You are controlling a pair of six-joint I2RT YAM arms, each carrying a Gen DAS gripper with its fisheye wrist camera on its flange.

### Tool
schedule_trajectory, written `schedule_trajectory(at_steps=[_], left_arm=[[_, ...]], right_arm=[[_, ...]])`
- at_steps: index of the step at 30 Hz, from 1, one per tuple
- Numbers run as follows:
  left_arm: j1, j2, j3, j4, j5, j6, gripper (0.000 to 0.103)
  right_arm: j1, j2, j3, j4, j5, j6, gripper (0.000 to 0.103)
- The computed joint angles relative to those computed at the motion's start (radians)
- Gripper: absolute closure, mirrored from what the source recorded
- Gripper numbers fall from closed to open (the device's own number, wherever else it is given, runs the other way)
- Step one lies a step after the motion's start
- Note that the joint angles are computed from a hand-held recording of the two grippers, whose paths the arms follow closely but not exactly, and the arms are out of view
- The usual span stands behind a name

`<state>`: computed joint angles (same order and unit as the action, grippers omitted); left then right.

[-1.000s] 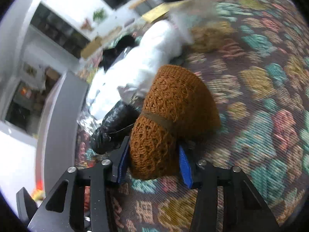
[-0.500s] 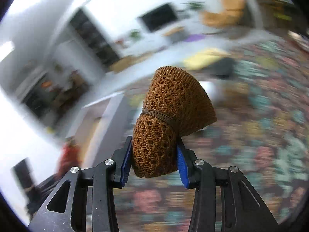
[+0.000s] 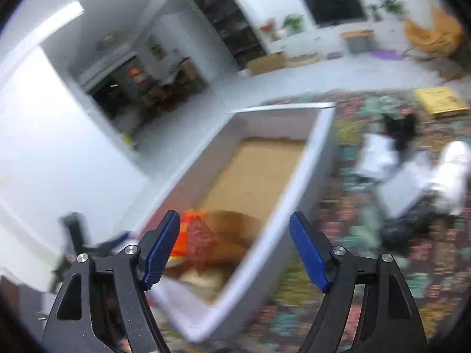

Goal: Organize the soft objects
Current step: 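Drop the red mesh bag and brown roll into the white box, opening both grippers, then bring both tools back over the remaining items on the table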

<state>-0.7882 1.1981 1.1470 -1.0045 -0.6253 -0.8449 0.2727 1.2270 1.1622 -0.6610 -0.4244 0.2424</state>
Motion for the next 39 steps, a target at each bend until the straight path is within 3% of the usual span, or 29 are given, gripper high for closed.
schedule_trajectory(at_steps=[6,9,12,16,19,27,33,39], left_arm=[[-0.173,0.096,0.082,0.162,0.055,0.012,0.005],[-0.259,0.249,0.184,0.250,0.125,0.074,0.005],[-0.318,0.462,0.326,0.296,0.217,0.126,0.005],[-0.335,0.741,0.500,0.317,0.298,0.156,0.005],[-0.310,0.884,0.608,0.312,0.303,0.169,0.005],[-0.247,1.057,0.749,0.273,0.270,0.213,0.005],[-0.239,1.044,0.690,0.363,0.243,0.236,0.000],[-0.240,1.051,0.688,0.373,0.241,0.236,0.000]], right_arm=[[-0.353,-0.062,-0.284,0.046,0.174,-0.254,0.022],[-0.590,-0.034,-0.403,0.110,0.211,-0.365,0.022],[-0.793,0.053,-0.420,0.178,0.236,-0.422,0.022],[-0.947,0.175,-0.362,0.236,0.245,-0.446,0.022],[-0.997,0.266,-0.299,0.256,0.241,-0.449,0.022],[-0.994,0.381,-0.288,0.415,0.273,-0.484,0.018],[-0.982,0.507,-0.170,0.441,0.259,-0.481,0.004],[-0.982,0.624,-0.030,0.426,0.250,-0.502,0.002]])
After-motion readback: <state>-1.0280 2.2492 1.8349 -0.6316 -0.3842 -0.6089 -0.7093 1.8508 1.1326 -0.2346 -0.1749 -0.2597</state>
